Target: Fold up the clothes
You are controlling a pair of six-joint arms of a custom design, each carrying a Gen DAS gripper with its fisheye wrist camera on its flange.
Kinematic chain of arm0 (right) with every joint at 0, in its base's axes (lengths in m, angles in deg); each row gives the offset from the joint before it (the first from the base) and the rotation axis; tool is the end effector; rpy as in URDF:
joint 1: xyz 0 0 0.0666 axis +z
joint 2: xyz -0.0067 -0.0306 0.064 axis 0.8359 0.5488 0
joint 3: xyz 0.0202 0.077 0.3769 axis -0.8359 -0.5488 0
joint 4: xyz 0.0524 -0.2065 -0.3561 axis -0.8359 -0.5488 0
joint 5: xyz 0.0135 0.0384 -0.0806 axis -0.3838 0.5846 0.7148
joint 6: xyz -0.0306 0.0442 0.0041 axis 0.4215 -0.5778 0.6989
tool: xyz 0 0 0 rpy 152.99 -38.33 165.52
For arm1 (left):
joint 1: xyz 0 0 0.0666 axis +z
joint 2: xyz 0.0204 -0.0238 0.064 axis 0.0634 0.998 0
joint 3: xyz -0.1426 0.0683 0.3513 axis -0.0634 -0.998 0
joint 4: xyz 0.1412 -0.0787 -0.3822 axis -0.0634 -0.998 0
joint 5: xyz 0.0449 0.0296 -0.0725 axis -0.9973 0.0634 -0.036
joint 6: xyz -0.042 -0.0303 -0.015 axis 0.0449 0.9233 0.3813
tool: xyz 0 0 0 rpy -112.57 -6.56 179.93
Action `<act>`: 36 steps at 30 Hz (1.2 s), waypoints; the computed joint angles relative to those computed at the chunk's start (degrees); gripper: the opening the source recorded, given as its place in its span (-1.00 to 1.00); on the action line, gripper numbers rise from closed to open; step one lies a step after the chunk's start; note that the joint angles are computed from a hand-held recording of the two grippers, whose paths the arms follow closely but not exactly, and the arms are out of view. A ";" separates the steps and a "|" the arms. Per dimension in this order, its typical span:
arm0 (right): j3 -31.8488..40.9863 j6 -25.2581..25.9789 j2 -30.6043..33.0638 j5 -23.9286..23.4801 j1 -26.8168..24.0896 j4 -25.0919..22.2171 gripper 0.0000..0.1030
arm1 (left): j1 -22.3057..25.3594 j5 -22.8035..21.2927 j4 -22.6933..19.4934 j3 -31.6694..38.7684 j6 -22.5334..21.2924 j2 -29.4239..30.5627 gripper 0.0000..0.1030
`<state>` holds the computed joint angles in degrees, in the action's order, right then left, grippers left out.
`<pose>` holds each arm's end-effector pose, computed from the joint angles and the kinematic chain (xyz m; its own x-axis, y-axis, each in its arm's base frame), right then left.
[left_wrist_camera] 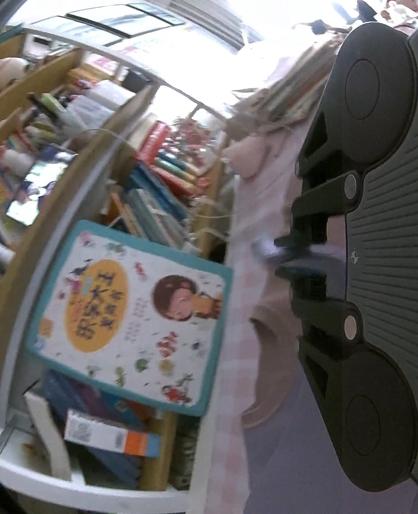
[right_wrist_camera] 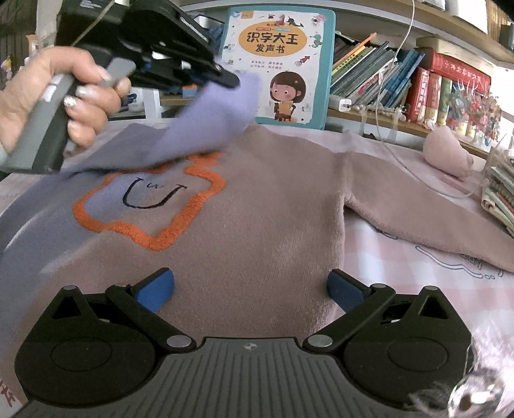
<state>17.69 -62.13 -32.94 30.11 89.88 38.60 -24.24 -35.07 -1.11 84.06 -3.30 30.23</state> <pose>0.2173 0.1189 0.2722 -0.6022 0.1166 -0.7898 0.1707 0.9852 0.0153 0.4783 -0.2753 0.3400 -0.5891 0.2114 -0.7799 0.7245 0.5656 -0.3939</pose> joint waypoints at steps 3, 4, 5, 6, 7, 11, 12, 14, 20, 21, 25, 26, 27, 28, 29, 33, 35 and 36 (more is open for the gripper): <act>-0.01 0.07 -0.02 -0.09 -0.10 0.04 1.00 | 0.35 1.96 -0.59 -0.71 -1.50 -1.15 0.14; -0.02 0.08 -0.04 -0.11 -0.11 0.04 1.00 | 0.78 2.72 -0.14 -1.56 -2.62 -2.19 0.22; -0.02 0.09 -0.06 -0.12 -0.13 0.04 1.00 | 1.16 3.02 0.01 -2.13 -3.77 -3.05 0.24; -0.02 0.09 -0.06 -0.12 -0.13 0.04 1.00 | 1.73 3.04 0.26 -3.08 -5.14 -4.20 0.26; -0.01 0.04 -0.06 -0.13 -0.10 0.01 1.00 | 2.33 3.08 0.49 -4.02 -6.52 -5.36 0.27; 0.03 -0.01 -0.06 -0.12 -0.06 -0.05 1.00 | 5.34 0.25 -0.14 -8.33 -12.16 -10.02 0.30; 0.02 0.01 -0.09 -0.17 -0.09 -0.04 1.00 | 6.07 -1.26 -0.33 -9.53 -13.55 -11.21 0.31; 0.01 0.04 -0.12 -0.22 -0.13 -0.03 1.00 | 7.72 -5.16 -0.99 -11.98 -16.69 -13.38 0.36; 0.89 -0.77 0.26 -0.72 -0.90 -1.43 1.00 | 13.27 -11.50 -3.22 -17.34 -22.53 -17.66 0.38; 1.18 -1.40 0.35 -0.25 -0.95 -2.16 1.00 | 14.30 -11.30 -3.12 -18.13 -22.49 -18.13 0.38; 1.29 -4.55 -1.27 1.59 -1.36 -4.96 0.97 | 17.29 -12.42 -2.14 -20.59 -22.42 -19.18 0.32; 1.24 -5.58 -2.02 1.85 -1.69 -5.88 0.95 | 17.74 -13.24 -1.82 -21.04 -22.52 -19.26 0.29; 1.21 -6.73 -2.82 1.96 -2.18 -6.94 0.94 | 18.08 -13.49 -1.87 -21.17 -22.77 -19.09 0.18; 1.15 -7.73 -3.63 1.92 -2.70 -7.91 0.90 | 18.51 -13.09 -2.42 -20.99 -23.00 -18.72 0.09; 1.07 -8.57 -4.45 1.72 -3.28 -8.79 0.84 | 18.95 -12.67 -2.99 -20.79 -23.24 -18.33 0.05; 1.16 -11.23 -5.90 0.31 -5.17 -11.77 0.32 | 19.57 -10.40 -4.78 -19.60 -23.24 -16.09 -0.20; 1.22 -12.06 -5.95 -0.27 -5.40 -12.15 0.05 | 19.73 -9.35 -4.70 -19.40 -22.58 -15.34 -0.25; 1.25 -12.48 -5.91 -0.46 -5.40 -12.23 -0.02 | 19.81 -8.83 -4.65 -19.30 -22.25 -14.96 -0.25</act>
<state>18.94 -74.61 -38.85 29.65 84.48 26.36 -4.43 -43.89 -5.76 64.75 -25.56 15.27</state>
